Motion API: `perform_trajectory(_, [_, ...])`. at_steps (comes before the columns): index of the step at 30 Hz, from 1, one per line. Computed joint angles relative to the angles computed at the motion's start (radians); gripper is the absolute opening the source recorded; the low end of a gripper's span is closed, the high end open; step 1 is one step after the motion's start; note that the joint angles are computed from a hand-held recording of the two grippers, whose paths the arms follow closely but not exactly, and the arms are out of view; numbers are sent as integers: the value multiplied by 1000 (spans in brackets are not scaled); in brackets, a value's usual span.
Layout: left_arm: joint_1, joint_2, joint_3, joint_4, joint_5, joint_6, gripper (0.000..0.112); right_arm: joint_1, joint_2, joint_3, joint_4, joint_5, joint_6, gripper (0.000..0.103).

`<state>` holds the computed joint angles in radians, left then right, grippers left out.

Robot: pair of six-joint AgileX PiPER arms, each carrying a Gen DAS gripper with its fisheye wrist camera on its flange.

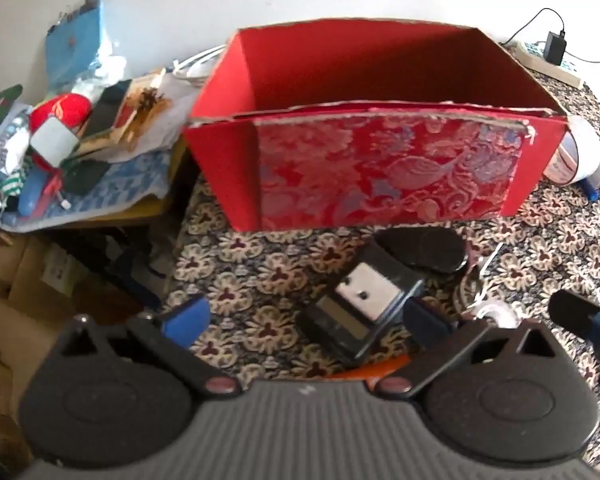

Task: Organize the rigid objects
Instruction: 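Move the right gripper toward the brown pine cone beside the red box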

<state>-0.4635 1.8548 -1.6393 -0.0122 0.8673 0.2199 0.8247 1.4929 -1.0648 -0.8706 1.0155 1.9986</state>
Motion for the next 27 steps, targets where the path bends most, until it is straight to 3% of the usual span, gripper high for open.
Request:
perform_trajectory(10, [-36,49,-72,77,47,-171,102,-111,-48,49,34,-117,-204,87])
perform_trajectory(14, [-7,76,-116,-18,131,-88,102,-121,-59,70,24,-148,-182,86])
perform_trajectory(20, [66,59,-66,-174,148,54,102,-103,-48,59,3,-128,-132,84])
perform_trajectory(27, [88,39,-35,-137,133,109,102,-41,4,12,7,-68,-98,80])
